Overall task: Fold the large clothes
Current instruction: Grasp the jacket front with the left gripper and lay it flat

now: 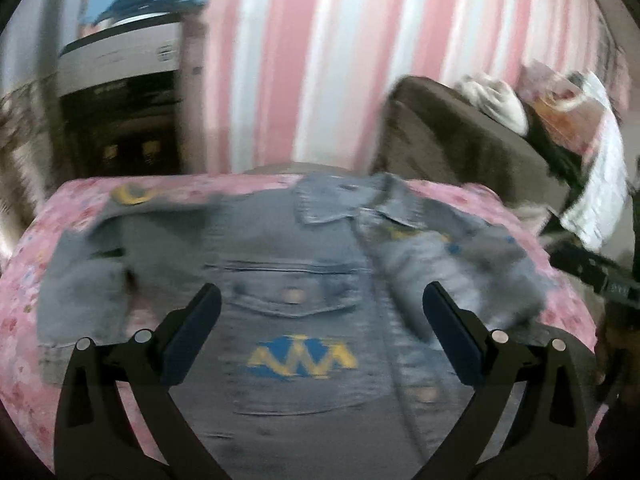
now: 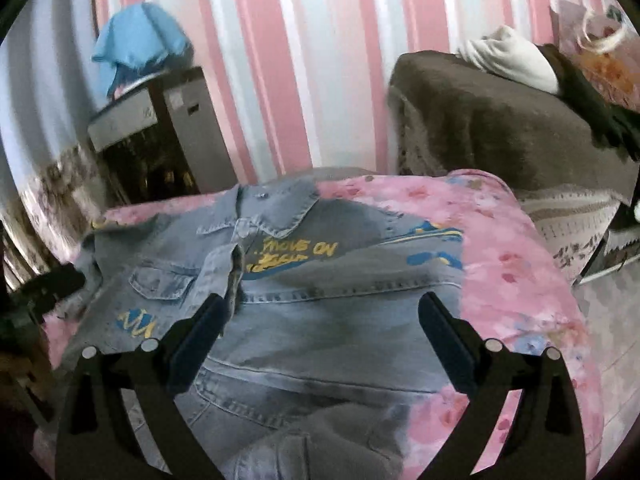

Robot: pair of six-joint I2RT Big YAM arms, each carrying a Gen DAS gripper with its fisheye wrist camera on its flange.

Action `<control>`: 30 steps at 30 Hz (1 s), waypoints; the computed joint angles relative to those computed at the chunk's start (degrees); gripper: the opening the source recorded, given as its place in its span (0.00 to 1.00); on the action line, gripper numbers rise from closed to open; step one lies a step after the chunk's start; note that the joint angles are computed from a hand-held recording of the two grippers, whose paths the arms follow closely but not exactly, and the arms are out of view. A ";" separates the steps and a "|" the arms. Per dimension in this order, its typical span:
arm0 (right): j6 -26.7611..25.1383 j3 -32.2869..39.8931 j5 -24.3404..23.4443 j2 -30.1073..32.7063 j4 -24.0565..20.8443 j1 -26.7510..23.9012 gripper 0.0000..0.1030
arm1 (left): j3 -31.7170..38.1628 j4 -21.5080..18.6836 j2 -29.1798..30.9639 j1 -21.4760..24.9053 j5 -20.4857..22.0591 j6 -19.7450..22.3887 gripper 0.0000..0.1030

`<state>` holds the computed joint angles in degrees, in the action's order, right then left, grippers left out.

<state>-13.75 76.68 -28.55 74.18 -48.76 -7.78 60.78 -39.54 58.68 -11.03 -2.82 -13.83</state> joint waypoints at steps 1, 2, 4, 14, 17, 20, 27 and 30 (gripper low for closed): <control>0.21 0.09 -0.19 -0.11 -0.02 -0.68 0.94 | 0.58 -0.05 0.62 -2.52 -1.52 0.20 0.97; 0.51 -0.03 -0.32 -0.32 0.30 -0.76 0.94 | 0.92 -0.03 1.08 -4.22 -2.48 0.65 0.97; 0.77 -0.05 -1.33 -0.64 0.39 -1.74 0.94 | 1.82 -0.04 2.65 -8.40 -5.73 1.88 0.97; 1.50 -0.07 -4.23 -0.77 -0.64 -3.65 0.94 | 8.09 -1.42 16.02 -17.93 -19.02 9.54 0.97; 0.74 0.37 -3.37 -0.29 -1.75 -3.04 0.94 | 9.65 -2.47 18.67 -16.35 -17.24 9.31 0.52; 0.29 0.87 -1.81 0.31 -2.14 -2.30 0.94 | 8.83 0.52 16.48 -12.95 -14.04 7.41 0.24; 1.48 6.46 2.24 6.45 -3.38 -1.92 0.94 | 5.74 5.42 9.96 -2.20 -13.61 5.80 0.18; 1.53 7.87 3.84 9.03 -3.77 -2.58 0.94 | 5.45 2.18 10.33 1.81 -4.83 4.72 0.28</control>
<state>-12.23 84.56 -24.71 83.21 -52.53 -10.37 66.24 -37.36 69.01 -9.22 -7.65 -9.10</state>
